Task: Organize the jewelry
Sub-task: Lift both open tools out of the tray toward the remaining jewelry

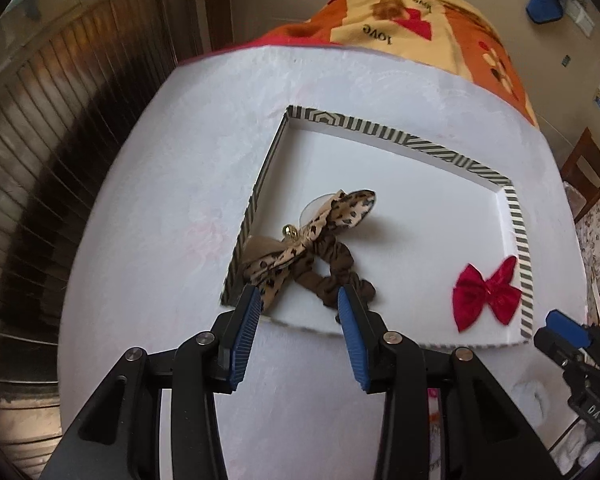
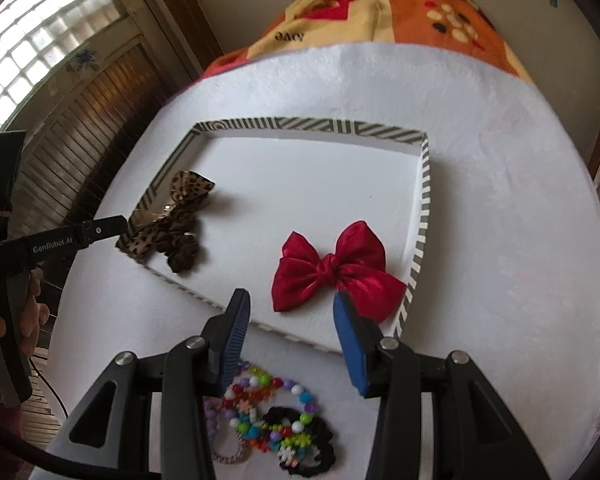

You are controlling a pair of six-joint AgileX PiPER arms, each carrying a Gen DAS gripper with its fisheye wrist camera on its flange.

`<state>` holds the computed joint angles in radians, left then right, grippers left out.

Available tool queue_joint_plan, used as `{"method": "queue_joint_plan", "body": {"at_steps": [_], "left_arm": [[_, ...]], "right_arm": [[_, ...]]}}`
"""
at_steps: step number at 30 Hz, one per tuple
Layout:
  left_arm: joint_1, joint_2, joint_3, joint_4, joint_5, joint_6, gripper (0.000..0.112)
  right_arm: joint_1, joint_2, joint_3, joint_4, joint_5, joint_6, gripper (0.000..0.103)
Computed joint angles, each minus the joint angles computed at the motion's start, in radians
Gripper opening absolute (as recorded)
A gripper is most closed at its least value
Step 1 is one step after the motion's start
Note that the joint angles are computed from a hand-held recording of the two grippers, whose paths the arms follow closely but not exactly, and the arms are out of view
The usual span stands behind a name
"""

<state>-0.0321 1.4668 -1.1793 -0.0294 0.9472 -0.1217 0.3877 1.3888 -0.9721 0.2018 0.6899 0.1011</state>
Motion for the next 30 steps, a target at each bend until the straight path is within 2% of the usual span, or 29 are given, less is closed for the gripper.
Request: {"method": "queue_joint_plan", "body": {"at_steps": [14, 17, 30], "left_arm": [[-0.018, -0.284, 0.172, -0.034, 0.067, -0.009, 0.032], [-0.017, -0.330, 0.211, -0.034, 0.078, -0.009, 0.032], [0.092, -0.521, 0.318, -0.093, 0.166, 0.126, 0.032]], "right_arm": [[0.155, -0.219, 0.099, -0.209, 0.074, 0.293, 0.052], [0.194, -0.259, 0.125, -0.242, 0.091, 0.365, 0.056], [0.406, -0.381, 0.212, -0.429, 0.165, 0.669, 0.058]]}}
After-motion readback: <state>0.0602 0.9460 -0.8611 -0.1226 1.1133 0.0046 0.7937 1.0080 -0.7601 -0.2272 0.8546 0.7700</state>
